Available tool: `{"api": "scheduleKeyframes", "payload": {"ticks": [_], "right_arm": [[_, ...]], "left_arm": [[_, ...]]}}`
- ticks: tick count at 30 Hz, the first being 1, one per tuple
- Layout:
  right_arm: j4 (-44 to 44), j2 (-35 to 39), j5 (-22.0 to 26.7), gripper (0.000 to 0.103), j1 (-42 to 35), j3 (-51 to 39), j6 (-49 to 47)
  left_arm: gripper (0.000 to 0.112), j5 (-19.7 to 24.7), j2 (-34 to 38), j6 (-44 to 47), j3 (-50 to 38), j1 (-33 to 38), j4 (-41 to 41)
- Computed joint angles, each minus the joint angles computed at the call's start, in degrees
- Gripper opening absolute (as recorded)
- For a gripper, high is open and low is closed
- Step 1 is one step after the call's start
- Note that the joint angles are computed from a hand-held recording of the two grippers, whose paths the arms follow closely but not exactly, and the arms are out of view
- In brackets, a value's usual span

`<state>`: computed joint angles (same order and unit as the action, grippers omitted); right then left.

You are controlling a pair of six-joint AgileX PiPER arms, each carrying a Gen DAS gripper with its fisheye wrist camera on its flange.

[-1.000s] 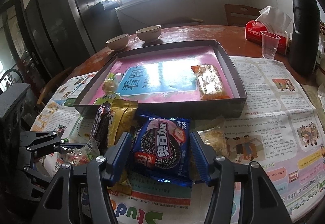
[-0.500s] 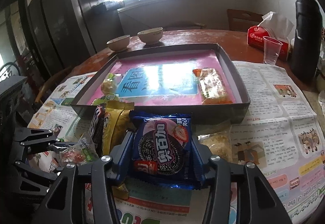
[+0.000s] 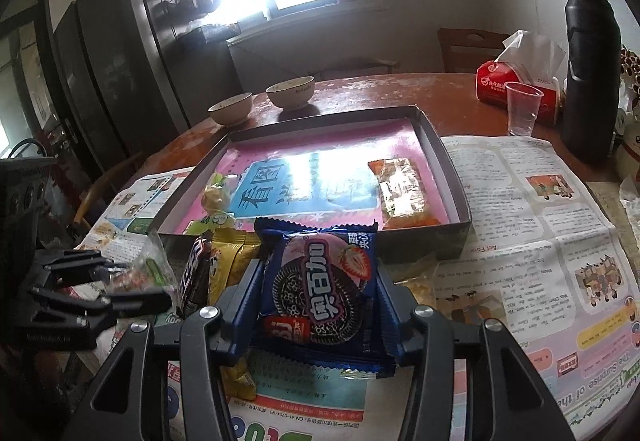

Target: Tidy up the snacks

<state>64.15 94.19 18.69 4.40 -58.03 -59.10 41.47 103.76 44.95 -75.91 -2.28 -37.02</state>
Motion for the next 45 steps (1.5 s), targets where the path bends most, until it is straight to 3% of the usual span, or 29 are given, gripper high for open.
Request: {"api": "scheduleKeyframes", "payload": {"ticks": [20, 45], "right_arm": [[0.78, -2.09, -1.38, 0.052, -0.33, 0.27, 0.46], [-11.29, 0.4, -4.08, 0.052, 0.6, -5.62, 13.96]], "left_arm": [[0.043, 1.0, 2.4, -2.21, -6.29, 3.12, -2.66], [0.043, 4.23, 9.93, -2.86, -18.32, 3.45, -5.69]]}}
